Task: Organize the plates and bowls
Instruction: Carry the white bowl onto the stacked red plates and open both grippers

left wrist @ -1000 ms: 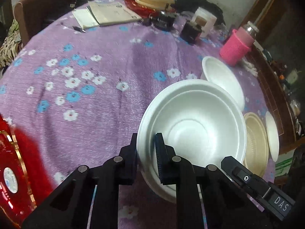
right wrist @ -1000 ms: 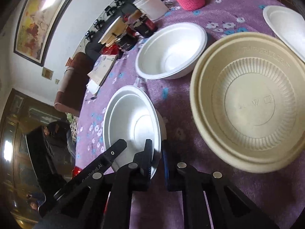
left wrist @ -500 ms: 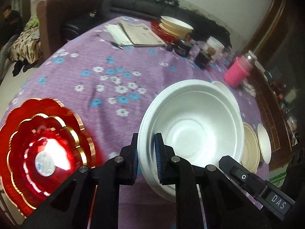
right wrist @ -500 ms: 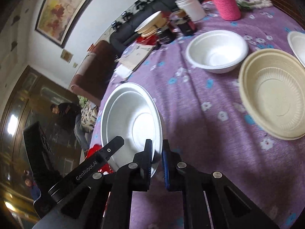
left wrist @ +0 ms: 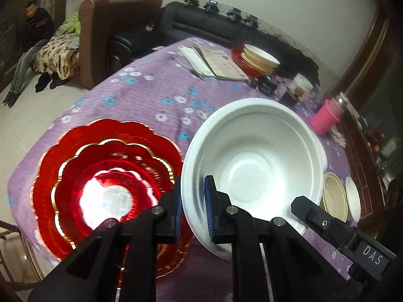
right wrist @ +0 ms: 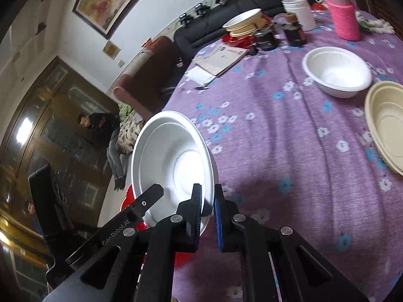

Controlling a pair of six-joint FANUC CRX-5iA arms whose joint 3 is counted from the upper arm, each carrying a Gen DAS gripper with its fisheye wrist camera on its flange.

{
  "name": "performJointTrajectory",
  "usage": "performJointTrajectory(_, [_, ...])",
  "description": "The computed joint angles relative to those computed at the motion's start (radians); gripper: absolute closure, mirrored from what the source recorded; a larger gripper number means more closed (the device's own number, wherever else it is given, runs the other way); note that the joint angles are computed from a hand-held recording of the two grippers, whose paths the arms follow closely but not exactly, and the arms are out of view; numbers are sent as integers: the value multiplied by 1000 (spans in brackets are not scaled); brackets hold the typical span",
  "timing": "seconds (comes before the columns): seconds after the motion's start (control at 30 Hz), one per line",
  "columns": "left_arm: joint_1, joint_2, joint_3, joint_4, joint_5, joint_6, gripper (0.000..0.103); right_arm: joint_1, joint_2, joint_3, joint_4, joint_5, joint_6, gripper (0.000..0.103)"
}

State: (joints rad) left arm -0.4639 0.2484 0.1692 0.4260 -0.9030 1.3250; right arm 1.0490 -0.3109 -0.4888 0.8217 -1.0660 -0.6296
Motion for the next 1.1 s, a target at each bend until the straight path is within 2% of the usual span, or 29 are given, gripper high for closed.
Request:
performJointTrajectory(0.17, [34,-38,-39,-3,35,4,90,-13,46,42,-1,42,54,95])
performJointTrajectory(0.53, [105,-79,-87,-33,58,45,90,-47,140,121,-34,159,160,95])
performJointTrajectory(1.1, [128,-80,-77,-159,28,143,90,-81,226,184,-139,245,268,95])
